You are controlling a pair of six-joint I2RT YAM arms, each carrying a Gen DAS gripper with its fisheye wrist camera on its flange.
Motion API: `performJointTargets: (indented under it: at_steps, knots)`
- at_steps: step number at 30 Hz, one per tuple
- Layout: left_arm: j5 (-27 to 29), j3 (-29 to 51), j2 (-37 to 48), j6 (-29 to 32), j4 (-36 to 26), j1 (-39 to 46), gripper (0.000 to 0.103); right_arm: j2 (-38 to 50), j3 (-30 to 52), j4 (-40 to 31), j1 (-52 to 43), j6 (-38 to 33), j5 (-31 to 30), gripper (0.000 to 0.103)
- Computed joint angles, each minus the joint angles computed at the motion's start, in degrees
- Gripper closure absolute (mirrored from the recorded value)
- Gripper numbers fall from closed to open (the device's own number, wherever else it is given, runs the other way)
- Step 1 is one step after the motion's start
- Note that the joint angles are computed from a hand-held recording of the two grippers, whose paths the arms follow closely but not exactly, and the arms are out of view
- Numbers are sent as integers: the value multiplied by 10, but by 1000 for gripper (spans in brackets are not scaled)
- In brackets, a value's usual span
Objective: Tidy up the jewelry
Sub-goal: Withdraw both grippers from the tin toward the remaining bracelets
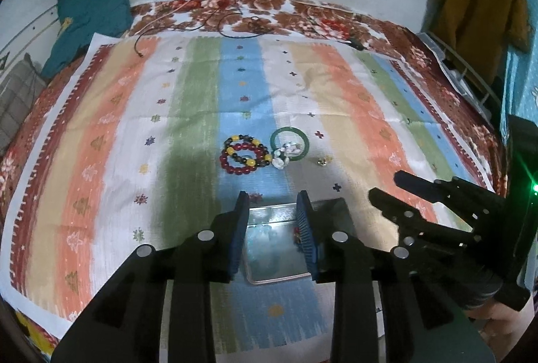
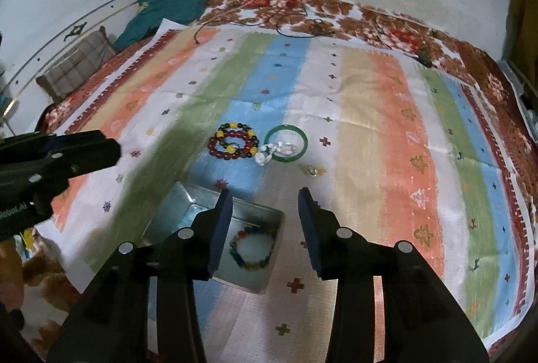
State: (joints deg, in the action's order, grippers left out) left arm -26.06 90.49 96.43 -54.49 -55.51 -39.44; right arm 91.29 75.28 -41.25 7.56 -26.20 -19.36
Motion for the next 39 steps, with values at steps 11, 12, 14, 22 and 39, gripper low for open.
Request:
performJointTargets:
  at_steps: [11,12,14,22,39]
  knots:
    - [4,-5,-1,-5,-10,19,62,23,24,-8,-5,5,1,53]
    - [4,-2,2,-6,-12,21,60,28,28,-9,-6,6,0,51]
    - [7,-1,7,-3,-13,26,59,34,34,-10,-7,9,-1,49]
    - [14,-3,19,-9,-15,54,50,65,62,-9,-2,23,8,38]
    - [45,46,95,29,-21,114,49,149,136,0,10,50,34,25]
